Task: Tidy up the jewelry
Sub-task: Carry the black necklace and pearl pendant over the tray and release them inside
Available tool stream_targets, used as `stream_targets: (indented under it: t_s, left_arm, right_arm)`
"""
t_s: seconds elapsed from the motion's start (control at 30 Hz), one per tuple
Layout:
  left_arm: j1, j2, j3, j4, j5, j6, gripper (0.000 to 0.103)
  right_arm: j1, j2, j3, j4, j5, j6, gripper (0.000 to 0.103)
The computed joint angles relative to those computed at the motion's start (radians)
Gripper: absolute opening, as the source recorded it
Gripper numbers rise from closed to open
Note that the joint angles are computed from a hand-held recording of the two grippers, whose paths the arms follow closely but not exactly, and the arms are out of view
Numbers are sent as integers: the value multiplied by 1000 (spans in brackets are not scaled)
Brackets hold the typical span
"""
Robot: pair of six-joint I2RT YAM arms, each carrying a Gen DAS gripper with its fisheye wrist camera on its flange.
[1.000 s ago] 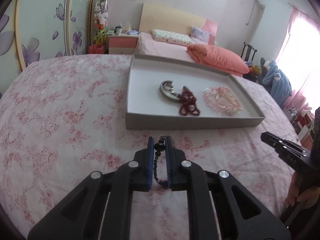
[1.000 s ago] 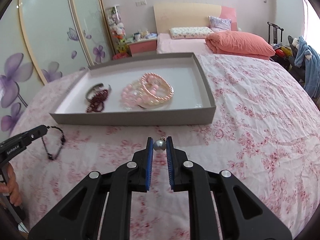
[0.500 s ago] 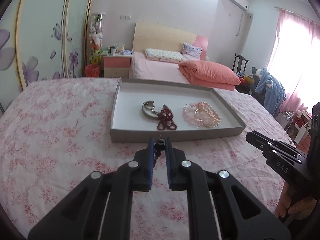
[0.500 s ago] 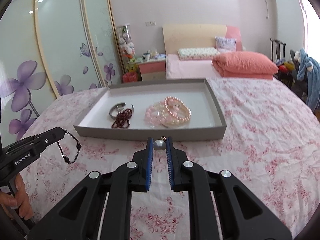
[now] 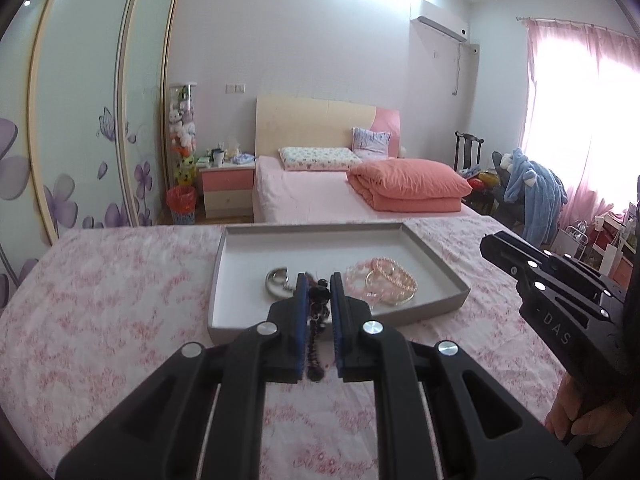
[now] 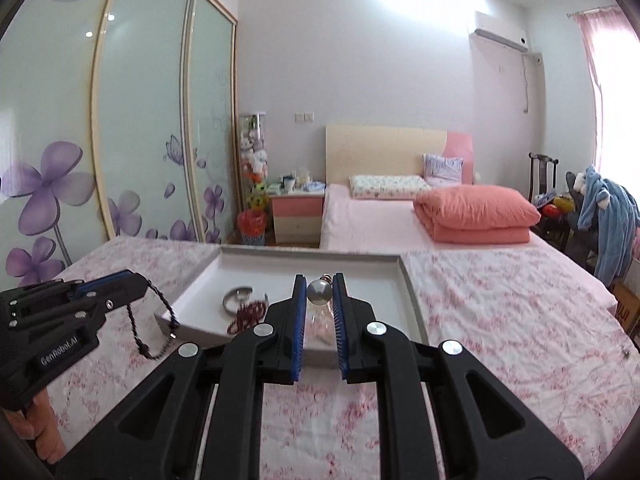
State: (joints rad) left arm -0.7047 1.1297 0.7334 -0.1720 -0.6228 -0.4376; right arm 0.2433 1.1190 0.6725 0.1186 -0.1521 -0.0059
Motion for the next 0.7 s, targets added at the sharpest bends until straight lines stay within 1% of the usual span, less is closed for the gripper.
stream_targets:
  t_s: [0.33, 0.5, 0.7]
  left_arm:
    - [-5, 35, 33, 55, -50, 59, 12]
    - [12, 52, 43, 67, -36, 64, 12]
    - [59, 114, 71, 112, 0, 87, 12]
  right_arm:
    - [1, 20, 21, 55, 18, 12, 14]
    - [1, 50, 34, 81, 19, 12, 14]
    - [12, 131, 83, 114, 28, 17, 14]
